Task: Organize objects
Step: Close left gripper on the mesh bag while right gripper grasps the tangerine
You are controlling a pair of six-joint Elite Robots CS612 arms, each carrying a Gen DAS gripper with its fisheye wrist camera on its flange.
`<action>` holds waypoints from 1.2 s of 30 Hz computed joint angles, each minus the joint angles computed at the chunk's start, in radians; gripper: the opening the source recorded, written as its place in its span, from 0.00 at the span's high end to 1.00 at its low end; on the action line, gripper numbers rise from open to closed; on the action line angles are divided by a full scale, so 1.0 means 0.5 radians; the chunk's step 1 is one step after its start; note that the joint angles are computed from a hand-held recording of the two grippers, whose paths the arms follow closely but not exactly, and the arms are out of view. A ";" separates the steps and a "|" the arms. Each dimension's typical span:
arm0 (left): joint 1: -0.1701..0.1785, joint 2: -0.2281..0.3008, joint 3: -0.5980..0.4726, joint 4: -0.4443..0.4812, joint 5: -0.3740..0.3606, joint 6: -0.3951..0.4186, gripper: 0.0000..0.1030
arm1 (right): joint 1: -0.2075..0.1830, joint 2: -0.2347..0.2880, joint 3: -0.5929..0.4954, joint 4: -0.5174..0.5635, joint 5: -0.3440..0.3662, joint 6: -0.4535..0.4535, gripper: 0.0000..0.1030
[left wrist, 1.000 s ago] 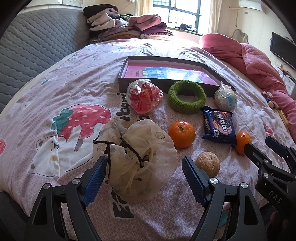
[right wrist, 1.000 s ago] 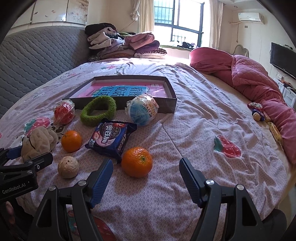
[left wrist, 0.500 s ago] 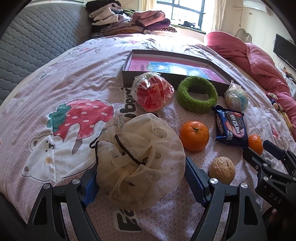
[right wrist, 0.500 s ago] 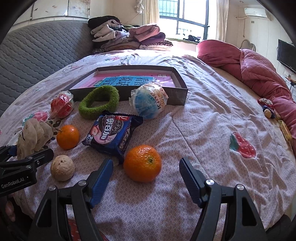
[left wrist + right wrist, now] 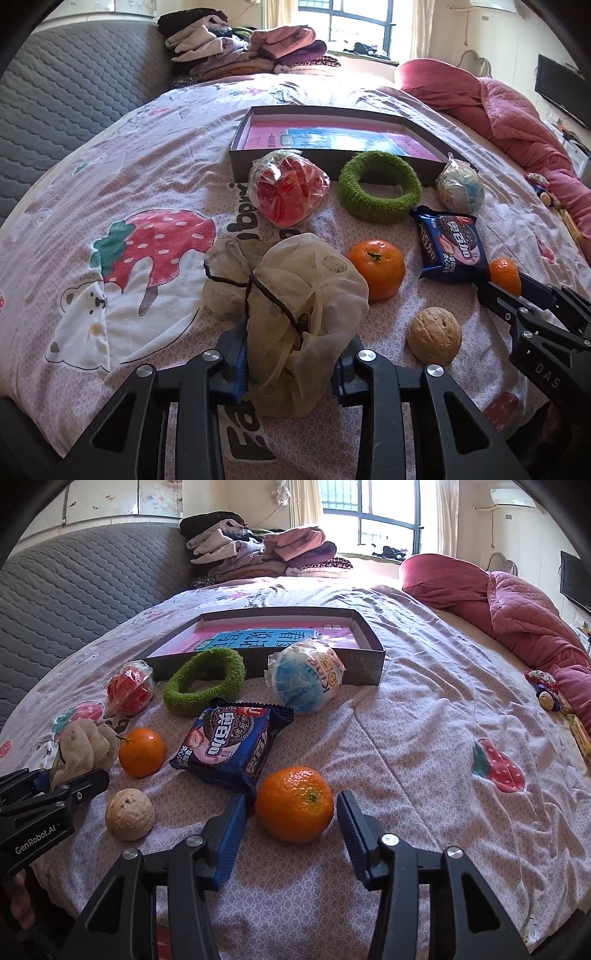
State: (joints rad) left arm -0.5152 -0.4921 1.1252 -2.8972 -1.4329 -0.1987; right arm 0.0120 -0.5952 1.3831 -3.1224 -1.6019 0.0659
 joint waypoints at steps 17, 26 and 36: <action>0.004 -0.025 0.061 -0.149 -0.081 0.022 0.82 | -0.009 -0.021 0.045 -0.078 0.032 -0.017 0.60; 0.003 -0.035 0.084 -0.185 -0.087 0.015 0.82 | -0.015 -0.034 0.081 -0.194 0.050 -0.008 0.60; -0.002 -0.045 0.102 -0.201 -0.094 0.030 0.82 | -0.024 -0.055 0.113 -0.217 0.063 0.031 0.60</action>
